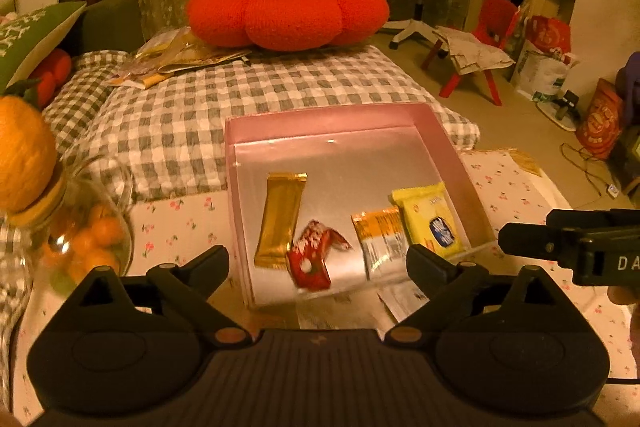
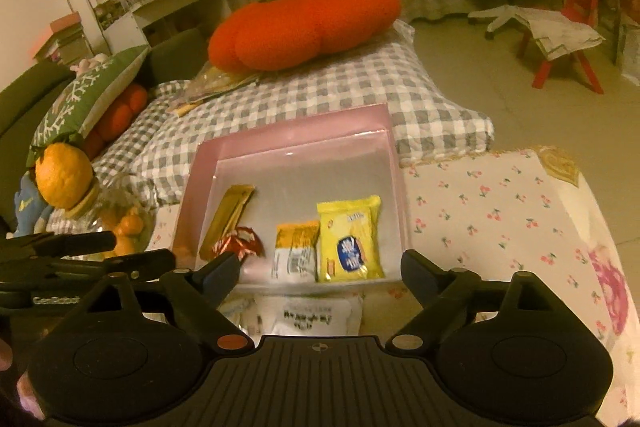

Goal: Organize snacks
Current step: 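Move both open tools back toward the snacks on the sheet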

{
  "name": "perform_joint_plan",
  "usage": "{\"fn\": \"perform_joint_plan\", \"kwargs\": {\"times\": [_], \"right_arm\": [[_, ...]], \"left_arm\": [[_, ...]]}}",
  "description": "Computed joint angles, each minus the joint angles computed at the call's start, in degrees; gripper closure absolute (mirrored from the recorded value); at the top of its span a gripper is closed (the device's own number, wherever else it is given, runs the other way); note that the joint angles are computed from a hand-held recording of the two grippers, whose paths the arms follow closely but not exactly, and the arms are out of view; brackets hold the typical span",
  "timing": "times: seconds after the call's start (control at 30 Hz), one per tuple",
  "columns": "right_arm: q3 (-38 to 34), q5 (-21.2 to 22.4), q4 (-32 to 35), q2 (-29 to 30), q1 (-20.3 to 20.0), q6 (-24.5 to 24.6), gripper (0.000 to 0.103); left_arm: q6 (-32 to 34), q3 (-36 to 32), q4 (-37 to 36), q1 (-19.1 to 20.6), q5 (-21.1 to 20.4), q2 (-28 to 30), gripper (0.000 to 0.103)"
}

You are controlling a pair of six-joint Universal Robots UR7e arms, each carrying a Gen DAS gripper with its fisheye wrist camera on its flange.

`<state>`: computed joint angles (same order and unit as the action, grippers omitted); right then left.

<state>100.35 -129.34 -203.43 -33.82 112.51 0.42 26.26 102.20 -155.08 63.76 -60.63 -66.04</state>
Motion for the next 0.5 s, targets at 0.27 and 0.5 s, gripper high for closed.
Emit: {"fn": "perform_joint_plan", "kwargs": {"times": [0.27,0.5], "right_arm": [[3.89,-1.5,-1.23,-1.21,1.62,-0.35,0.012],[6.63,-2.27,-2.35,-1.69,3.11,-0.15,0.012]], "left_arm": [[-1.9,5.2,-1.05,-0.29,-0.55,-4.75,0.004],[-4.82,8.83,0.11,-0.44,0.18,-8.09,0.004]]}}
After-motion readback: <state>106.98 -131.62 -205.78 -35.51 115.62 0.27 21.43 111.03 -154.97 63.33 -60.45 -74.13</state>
